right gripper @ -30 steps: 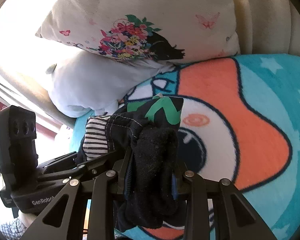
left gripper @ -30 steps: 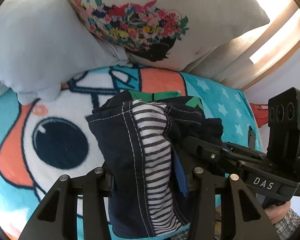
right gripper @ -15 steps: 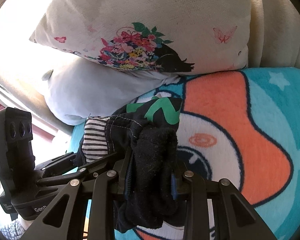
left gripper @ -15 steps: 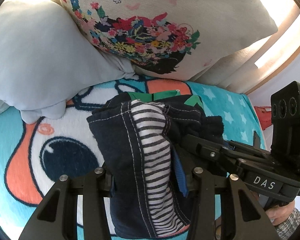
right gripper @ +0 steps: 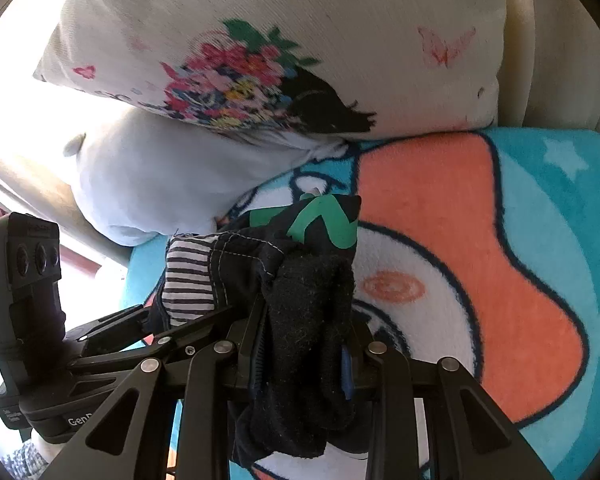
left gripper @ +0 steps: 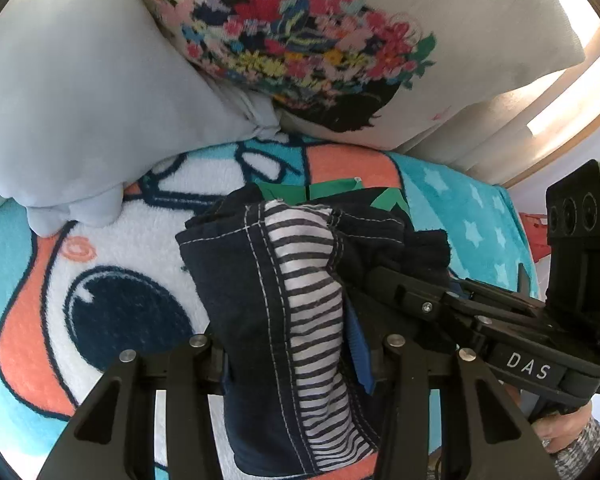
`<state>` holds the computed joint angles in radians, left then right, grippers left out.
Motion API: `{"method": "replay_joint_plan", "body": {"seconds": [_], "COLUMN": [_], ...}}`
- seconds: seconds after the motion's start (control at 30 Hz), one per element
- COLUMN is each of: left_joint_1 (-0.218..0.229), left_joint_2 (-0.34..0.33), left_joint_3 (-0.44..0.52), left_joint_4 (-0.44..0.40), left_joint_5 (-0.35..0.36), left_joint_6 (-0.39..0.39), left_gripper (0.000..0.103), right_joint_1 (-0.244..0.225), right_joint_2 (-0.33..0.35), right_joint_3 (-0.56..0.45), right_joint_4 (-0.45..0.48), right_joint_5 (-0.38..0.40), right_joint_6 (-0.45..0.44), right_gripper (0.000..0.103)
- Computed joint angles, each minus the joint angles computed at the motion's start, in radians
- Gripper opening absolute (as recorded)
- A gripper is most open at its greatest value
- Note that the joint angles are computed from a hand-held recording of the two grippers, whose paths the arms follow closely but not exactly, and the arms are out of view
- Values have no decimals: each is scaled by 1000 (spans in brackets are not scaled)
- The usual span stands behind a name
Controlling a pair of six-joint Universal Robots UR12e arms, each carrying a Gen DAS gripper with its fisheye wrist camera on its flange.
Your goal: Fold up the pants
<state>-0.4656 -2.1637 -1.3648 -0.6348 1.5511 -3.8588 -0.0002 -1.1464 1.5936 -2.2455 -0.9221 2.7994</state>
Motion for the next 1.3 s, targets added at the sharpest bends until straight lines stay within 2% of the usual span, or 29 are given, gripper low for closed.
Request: {"method": "replay_joint_plan", "body": {"seconds": [0.23,0.33,0.43,0.53,0.63,0.73,0.8,0.87,0.97,1.0,1.13,1.3], "left_joint_1": [21,27,46,68,73,74,73,73,78,81,92,92], "left_joint_2": [-28,-39,-41,-32,-6,24,38,45,37,29,-3,5], "left_joint_3": [12,16,-5,-48,-85,-118,-132,-145,-142,-136,-105,-101], "left_joint_4": [-10,-24,8,82,134,176,192,211,184,174,106,108], "left_joint_5": [-47,-65,-139,-227,-216,-184,-155,-150,-171,-181,-213,-202], "left_joint_6": [-28,-39,-88,-169,-210,-243,-257,-270,-280,-279,-273,-264], "left_gripper": [44,51,59,60,60,60,60,60,60,60,60,60], "right_joint_1": [5,10,12,5,-6,-15,-21,-25,-24,-18,3,10], "right_joint_2": [40,57,67,72,55,19,-4,-16,-17,-12,15,26], "right_joint_3": [-26,-37,-38,-38,-21,20,43,54,57,56,52,18], "right_joint_4": [-3,-7,-16,-18,-51,-164,-217,-211,-131,-108,-115,-88], "right_joint_5": [-33,-57,-81,-76,-57,-65,-43,-5,35,22,-33,-60], "right_joint_6": [39,48,69,93,112,145,143,127,86,78,98,94], "right_gripper": [32,32,43,49,49,49,49,49,45,44,44,44]}}
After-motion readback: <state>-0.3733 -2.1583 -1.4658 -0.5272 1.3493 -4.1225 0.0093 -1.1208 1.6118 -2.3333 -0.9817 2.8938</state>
